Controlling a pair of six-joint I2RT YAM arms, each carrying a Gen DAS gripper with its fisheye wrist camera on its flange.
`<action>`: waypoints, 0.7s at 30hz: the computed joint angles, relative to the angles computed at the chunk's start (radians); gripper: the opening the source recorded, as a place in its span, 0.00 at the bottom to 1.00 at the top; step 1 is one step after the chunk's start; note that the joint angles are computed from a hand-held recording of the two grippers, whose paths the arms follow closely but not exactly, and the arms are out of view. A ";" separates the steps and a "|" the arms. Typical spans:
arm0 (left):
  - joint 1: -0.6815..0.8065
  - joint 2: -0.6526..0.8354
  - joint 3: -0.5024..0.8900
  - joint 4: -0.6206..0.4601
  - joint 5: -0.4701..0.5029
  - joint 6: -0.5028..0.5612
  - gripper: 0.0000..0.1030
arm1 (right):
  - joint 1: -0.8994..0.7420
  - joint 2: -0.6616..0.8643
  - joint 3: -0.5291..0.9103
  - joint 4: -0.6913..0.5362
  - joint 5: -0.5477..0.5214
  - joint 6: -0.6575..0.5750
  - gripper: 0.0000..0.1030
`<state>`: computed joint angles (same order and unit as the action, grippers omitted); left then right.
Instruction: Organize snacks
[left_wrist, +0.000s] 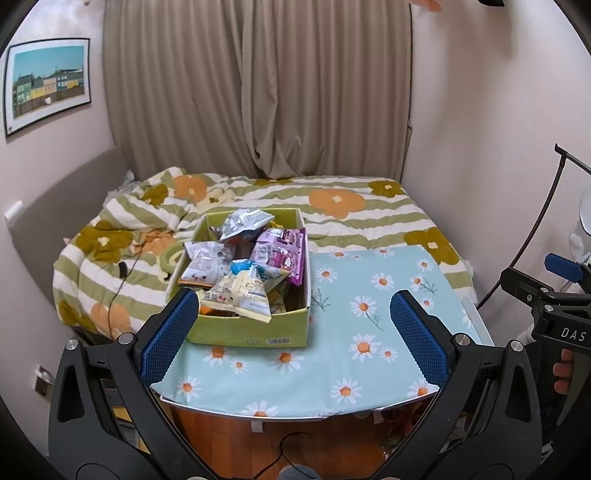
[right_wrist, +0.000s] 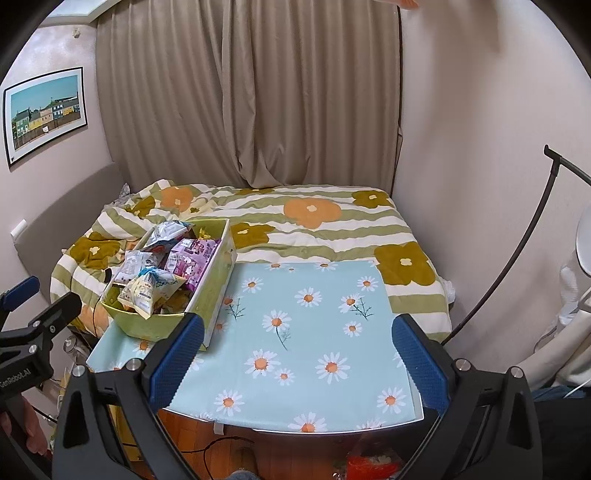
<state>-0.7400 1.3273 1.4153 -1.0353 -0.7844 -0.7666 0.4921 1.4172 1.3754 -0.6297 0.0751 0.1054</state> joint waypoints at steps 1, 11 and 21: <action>0.005 0.002 0.003 0.002 0.003 0.003 1.00 | -0.001 0.001 0.001 0.000 -0.001 0.000 0.98; 0.015 -0.003 -0.007 0.016 0.013 0.014 1.00 | -0.012 0.012 0.010 0.006 -0.004 -0.004 0.98; 0.015 0.005 -0.011 0.025 0.003 0.013 1.00 | -0.012 0.016 0.015 0.008 0.001 -0.003 0.98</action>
<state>-0.7252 1.3325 1.4041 -1.0099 -0.7814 -0.7533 0.4802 1.4336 1.3909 -0.6218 0.0764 0.1026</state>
